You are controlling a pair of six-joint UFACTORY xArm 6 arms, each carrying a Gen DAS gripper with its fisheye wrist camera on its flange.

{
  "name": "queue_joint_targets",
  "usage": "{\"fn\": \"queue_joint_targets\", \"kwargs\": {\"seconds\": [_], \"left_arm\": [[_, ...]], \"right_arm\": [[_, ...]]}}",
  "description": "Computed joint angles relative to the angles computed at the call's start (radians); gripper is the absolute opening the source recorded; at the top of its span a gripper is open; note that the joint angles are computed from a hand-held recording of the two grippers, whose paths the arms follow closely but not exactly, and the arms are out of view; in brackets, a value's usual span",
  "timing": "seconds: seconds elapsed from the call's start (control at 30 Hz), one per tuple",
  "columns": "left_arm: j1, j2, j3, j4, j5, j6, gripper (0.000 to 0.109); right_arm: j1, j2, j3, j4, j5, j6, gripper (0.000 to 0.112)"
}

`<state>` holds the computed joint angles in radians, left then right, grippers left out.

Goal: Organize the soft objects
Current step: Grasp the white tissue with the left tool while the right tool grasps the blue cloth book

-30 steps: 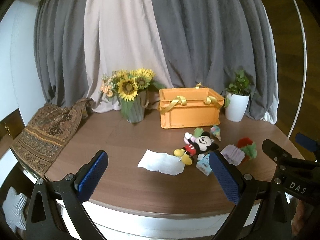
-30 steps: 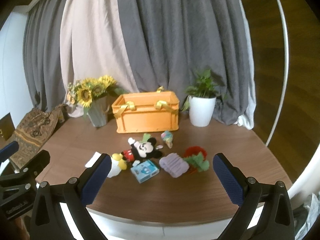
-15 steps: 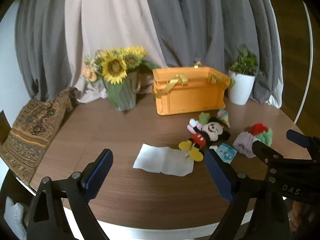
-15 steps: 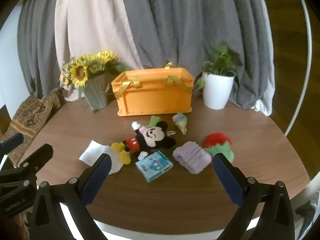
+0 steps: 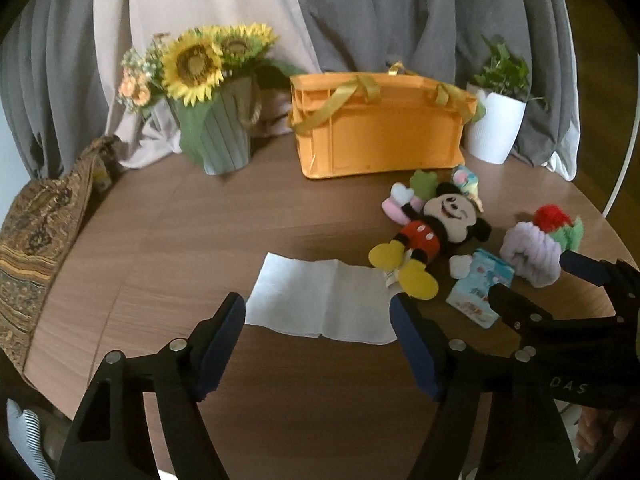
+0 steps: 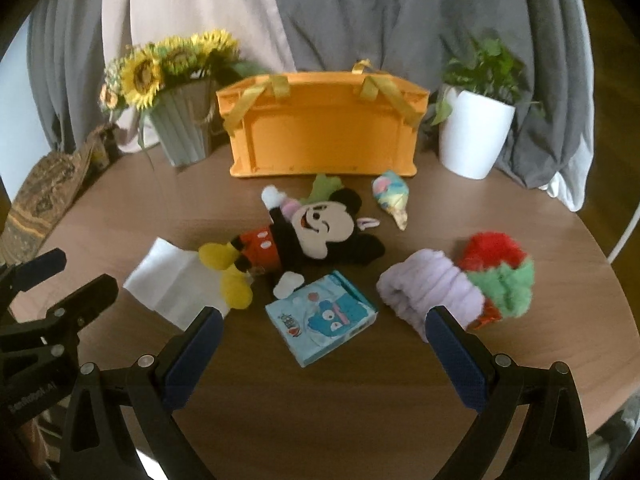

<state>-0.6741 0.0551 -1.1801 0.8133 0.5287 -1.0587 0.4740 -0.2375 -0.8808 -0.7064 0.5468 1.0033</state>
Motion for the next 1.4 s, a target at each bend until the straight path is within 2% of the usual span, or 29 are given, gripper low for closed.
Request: {"fn": "queue_joint_targets", "kwargs": {"seconds": [0.27,0.6,0.8,0.9,1.07,1.4], "left_arm": [[0.033,0.095,-0.038,-0.11,-0.071,0.097,0.067],[0.058,0.184,-0.095,-0.222,-0.092,0.202,0.059],[0.068,0.225,-0.121,-0.363,-0.089,0.307,0.045],[0.068,0.229,-0.127,-0.338,-0.084,0.291,0.039],[0.069,0.222,-0.116,-0.33,-0.094,0.284,0.008],[0.06,0.179,-0.082,-0.337,-0.106,0.273,0.005]], "right_arm": [[-0.031,0.083,-0.02,0.064,-0.037,-0.062,0.102],[-0.042,0.151,-0.048,0.117,-0.06,-0.092,0.101],[-0.049,0.185,-0.076,0.13,-0.062,-0.099,0.096],[-0.052,0.195,-0.08,0.14,-0.068,-0.107,0.094],[-0.057,0.203,-0.081,0.119,-0.075,-0.089,0.09],[-0.054,0.165,-0.04,0.121,-0.104,-0.053,0.088]]}}
